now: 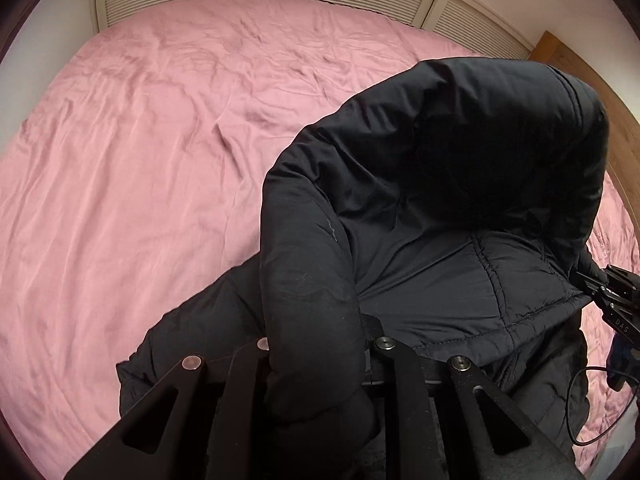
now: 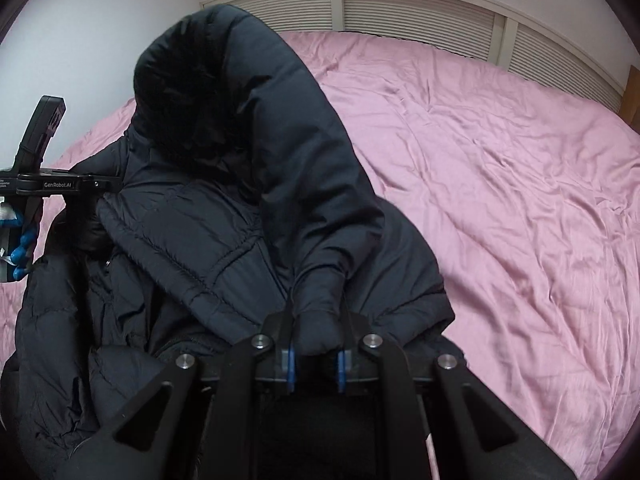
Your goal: Fold large clothes
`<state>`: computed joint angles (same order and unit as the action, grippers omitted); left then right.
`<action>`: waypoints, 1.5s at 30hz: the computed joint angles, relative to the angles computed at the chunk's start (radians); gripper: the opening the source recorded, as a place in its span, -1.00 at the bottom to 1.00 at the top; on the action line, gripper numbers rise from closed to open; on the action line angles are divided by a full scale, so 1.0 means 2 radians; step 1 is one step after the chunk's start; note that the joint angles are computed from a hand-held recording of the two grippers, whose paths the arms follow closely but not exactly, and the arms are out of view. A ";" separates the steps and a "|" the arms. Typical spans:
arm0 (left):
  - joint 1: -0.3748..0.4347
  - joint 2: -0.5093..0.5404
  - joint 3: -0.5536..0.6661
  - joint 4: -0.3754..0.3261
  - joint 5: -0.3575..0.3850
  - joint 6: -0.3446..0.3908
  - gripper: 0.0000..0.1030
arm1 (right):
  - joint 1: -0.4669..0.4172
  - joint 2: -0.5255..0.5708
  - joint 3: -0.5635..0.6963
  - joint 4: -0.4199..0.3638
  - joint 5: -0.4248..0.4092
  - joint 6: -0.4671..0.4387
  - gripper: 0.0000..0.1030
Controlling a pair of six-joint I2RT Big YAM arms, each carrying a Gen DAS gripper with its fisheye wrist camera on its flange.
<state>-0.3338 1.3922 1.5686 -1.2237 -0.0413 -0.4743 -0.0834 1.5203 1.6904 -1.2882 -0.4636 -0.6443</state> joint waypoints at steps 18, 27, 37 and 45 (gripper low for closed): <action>-0.107 -0.187 -0.164 0.017 -0.090 -0.097 -0.73 | -0.081 -0.127 -0.138 -0.046 -0.051 -0.017 -0.67; -0.110 -0.211 -0.191 0.015 -0.100 -0.135 -0.73 | -0.101 -0.150 -0.170 -0.072 -0.059 -0.052 -0.71; -0.131 -0.201 -0.190 0.003 -0.127 -0.155 -0.78 | -0.109 -0.170 -0.201 -0.069 -0.042 -0.105 -0.72; -0.133 -0.175 -0.159 -0.017 -0.136 -0.171 -0.70 | -0.095 -0.189 -0.202 -0.063 -0.024 -0.077 -0.38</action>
